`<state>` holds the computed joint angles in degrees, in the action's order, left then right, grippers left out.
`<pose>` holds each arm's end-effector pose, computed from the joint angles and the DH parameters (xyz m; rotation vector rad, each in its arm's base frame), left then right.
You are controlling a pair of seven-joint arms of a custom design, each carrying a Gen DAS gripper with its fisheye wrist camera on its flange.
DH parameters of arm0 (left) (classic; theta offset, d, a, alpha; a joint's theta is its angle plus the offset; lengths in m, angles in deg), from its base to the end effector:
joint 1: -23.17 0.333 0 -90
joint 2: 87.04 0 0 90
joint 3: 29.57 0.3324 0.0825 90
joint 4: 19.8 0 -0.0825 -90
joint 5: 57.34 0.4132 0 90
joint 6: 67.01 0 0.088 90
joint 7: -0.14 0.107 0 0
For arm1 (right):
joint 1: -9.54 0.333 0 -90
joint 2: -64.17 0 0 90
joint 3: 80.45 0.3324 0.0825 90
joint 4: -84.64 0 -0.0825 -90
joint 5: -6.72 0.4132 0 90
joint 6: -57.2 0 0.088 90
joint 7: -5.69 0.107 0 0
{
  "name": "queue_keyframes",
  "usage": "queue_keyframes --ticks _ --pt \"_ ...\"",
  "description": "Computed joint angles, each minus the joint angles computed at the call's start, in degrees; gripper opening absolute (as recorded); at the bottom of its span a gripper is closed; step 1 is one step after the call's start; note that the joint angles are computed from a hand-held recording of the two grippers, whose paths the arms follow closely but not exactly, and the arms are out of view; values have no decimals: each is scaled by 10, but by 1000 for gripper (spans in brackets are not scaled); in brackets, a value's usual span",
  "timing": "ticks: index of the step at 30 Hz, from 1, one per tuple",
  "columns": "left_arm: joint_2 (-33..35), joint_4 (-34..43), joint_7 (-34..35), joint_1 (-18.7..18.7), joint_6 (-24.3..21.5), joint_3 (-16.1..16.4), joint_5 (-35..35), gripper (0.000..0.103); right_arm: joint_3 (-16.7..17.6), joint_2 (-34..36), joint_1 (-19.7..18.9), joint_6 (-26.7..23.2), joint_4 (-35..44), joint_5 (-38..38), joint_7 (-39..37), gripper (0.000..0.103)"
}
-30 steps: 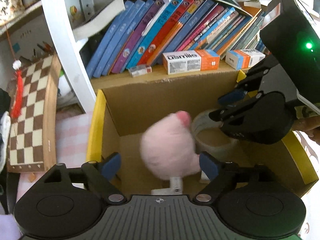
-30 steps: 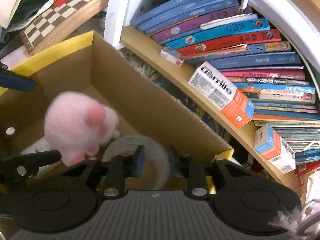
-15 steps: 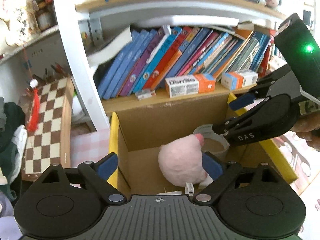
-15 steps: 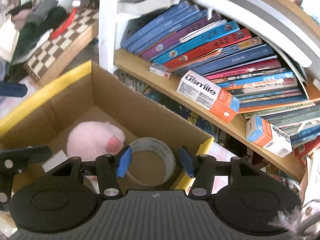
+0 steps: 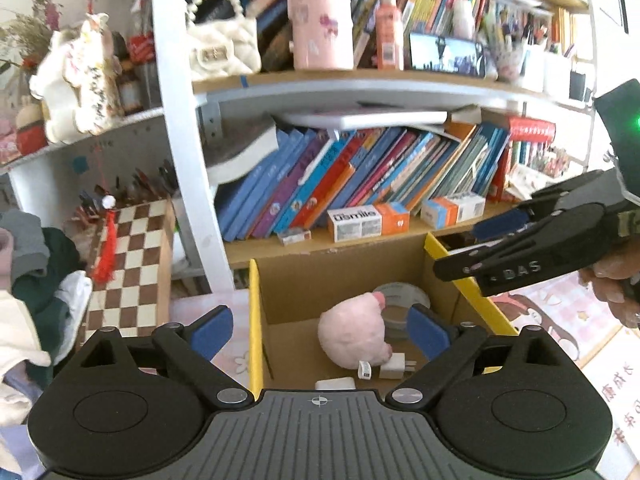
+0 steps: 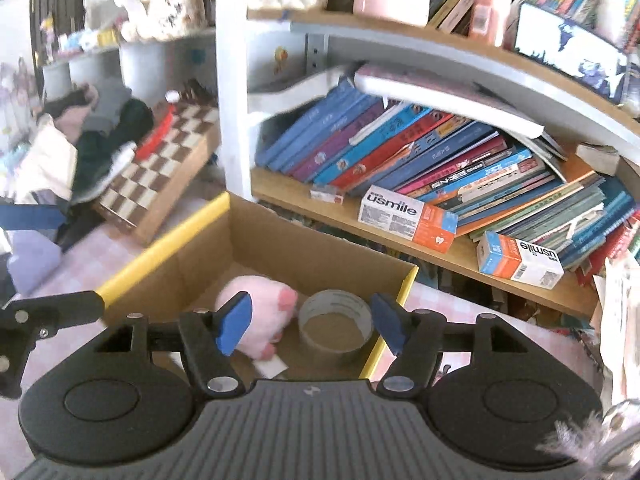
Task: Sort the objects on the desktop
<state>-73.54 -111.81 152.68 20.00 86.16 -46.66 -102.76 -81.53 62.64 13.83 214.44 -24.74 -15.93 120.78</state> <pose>0.6827 -0.2039 0.5953 -0.8663 2.2635 -1.2503 0.6279 0.0504 0.6136 -1.6345 1.7818 -0.8969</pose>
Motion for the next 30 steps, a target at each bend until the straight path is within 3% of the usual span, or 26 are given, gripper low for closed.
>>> queue_keyframes --ticks 5,12,19,30 --pt "-39 -38 29 16 -17 8 -48 98 20 -54 -3 -1 -51 -51 74 67" --pt "-95 -107 70 13 -44 45 -98 98 70 -124 -21 -28 -119 -137 194 73" --pt "-130 -162 88 5 -67 79 -96 98 106 -169 -21 -76 -168 -171 272 75" --pt "-181 -231 117 2 -94 116 -102 98 147 -213 11 -139 -224 -189 376 76"
